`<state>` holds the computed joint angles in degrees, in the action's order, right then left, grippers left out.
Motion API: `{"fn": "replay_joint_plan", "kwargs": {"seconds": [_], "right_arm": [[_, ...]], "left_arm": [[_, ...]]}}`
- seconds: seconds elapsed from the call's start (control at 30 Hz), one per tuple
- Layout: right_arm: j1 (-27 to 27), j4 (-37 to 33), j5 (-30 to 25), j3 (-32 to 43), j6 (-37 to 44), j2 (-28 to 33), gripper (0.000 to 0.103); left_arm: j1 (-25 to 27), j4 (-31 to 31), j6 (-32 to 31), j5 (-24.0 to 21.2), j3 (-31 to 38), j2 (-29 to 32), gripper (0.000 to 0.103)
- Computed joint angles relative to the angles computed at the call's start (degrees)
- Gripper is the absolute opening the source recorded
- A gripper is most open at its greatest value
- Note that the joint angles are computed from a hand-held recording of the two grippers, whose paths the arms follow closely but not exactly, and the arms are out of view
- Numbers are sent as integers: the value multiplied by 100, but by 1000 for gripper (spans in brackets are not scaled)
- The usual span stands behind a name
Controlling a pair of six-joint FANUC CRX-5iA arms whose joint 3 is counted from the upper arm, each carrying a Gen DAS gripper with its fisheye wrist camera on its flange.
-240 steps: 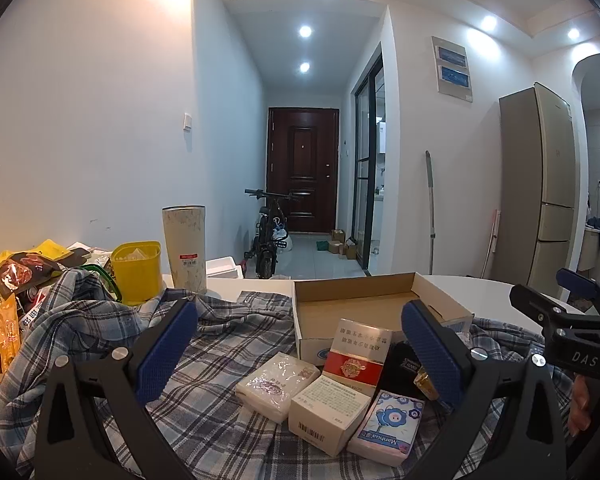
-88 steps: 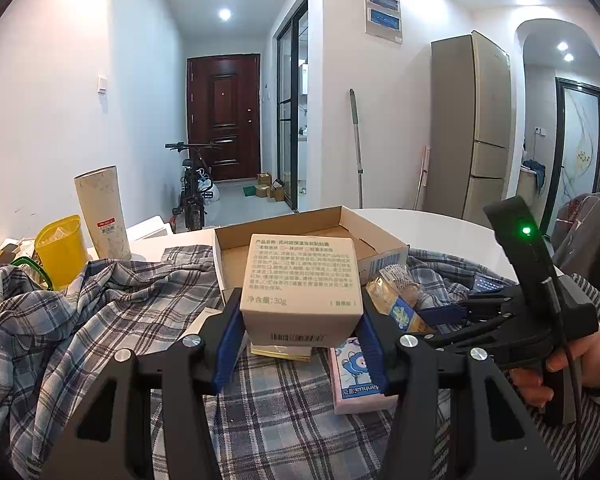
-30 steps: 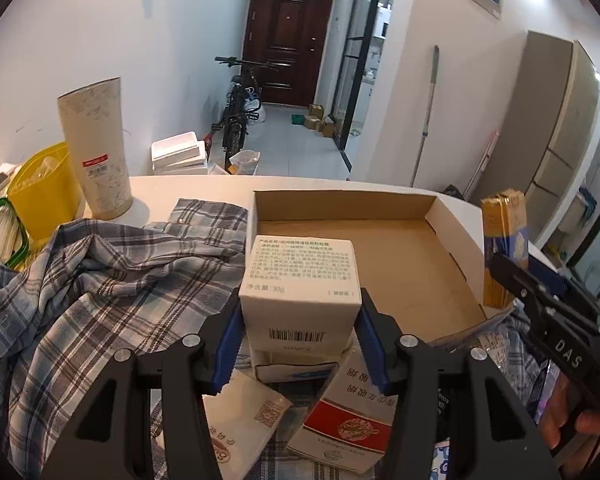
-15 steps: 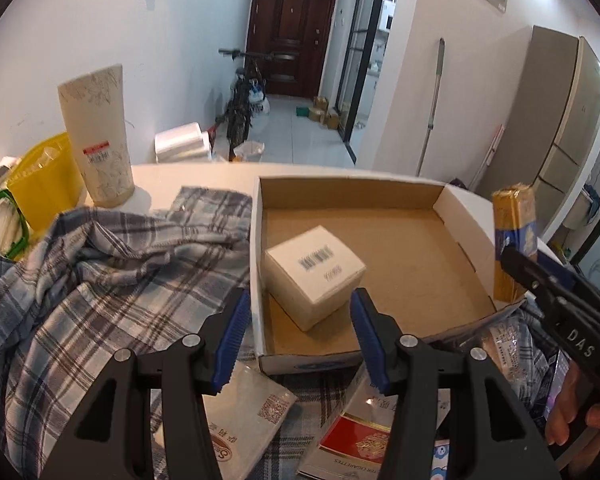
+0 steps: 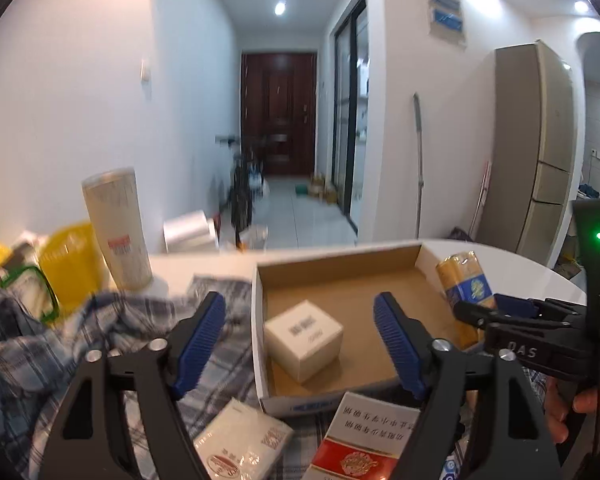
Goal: Organize objects
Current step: 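Lower the gold-blue pack into the cardboard box and open the right tool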
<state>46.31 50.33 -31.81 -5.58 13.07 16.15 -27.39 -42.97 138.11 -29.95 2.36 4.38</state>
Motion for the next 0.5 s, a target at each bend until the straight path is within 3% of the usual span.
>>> {"fn": "replay_joint_plan", "kwargs": {"seconds": [0.1, 0.17, 0.27, 0.37, 0.5], "right_arm": [[20, 2, -65, 6, -138, -39, 64], [21, -44, 10, -21, -212, -158, 67], [-14, 575, 202, -316, -1007, -522, 82], [-53, 1467, 263, -656, -1938, -887, 97], [15, 1717, 238, -902, -2132, -1283, 99]], "left_arm": [[-374, -1011, 730, -33, -27, -153, 87], [-525, -1291, 852, -102, -1, -198, 87], [-768, -1505, 750, -433, 139, -264, 87], [-950, -1793, 986, -482, 114, -481, 87], [-1133, -1870, 643, -529, -42, -839, 87]]}}
